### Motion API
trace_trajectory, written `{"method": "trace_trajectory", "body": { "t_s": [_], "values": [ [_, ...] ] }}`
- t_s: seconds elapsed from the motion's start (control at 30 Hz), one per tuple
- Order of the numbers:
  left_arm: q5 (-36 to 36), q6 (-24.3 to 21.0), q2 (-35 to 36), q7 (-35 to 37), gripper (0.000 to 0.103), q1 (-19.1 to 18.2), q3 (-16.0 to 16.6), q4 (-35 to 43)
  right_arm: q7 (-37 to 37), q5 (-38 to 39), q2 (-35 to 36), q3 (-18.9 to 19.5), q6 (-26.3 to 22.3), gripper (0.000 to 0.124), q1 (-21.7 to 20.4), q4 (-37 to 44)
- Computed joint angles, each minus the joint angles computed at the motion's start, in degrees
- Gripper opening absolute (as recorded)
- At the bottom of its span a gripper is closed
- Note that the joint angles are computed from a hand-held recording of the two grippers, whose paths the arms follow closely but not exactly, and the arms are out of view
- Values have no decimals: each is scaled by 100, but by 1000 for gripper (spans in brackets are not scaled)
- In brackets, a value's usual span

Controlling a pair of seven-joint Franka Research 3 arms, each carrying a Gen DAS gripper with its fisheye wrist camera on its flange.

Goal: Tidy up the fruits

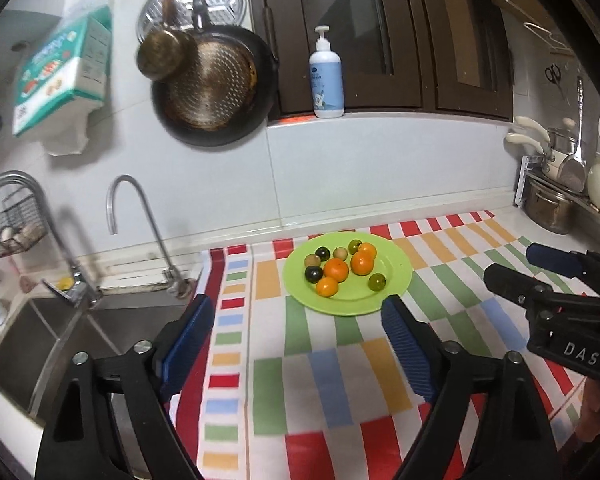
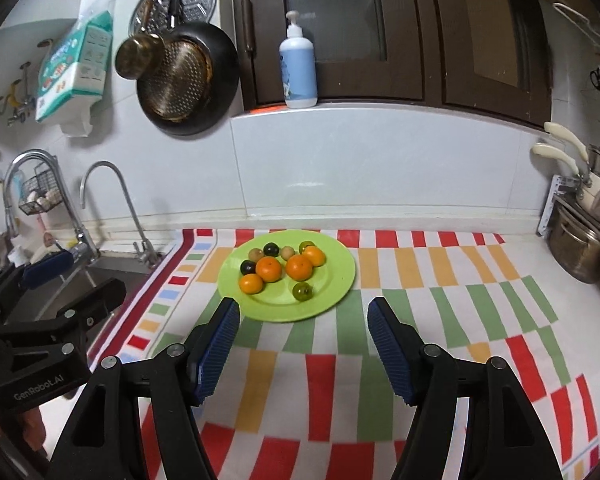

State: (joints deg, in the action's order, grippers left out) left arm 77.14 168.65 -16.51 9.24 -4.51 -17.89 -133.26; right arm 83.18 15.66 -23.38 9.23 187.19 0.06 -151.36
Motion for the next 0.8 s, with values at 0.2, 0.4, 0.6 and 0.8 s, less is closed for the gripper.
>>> {"method": "trace_trajectory", "body": {
  "t_s": [0.2,0.4,0.6,0.8],
  "values": [
    [-130,-230,-757,-179,88,-62,-223,-592,-148,-5,-875,-287,-127,67,340,-656],
    [-428,-181,-1396,-192,93,-87,-422,-1075,-140,54,-1763,-425,-430,67,515,-1273],
    [-907,-231,-1804,54,99,-72,-633,-1379,-106,5,-2383,-423,-691,67,486,-1628],
    [-1357,-276,-2108,281,101,6,-821,-1585,-61,-81,-2854,-386,-863,67,437,-1849]
  ]
}}
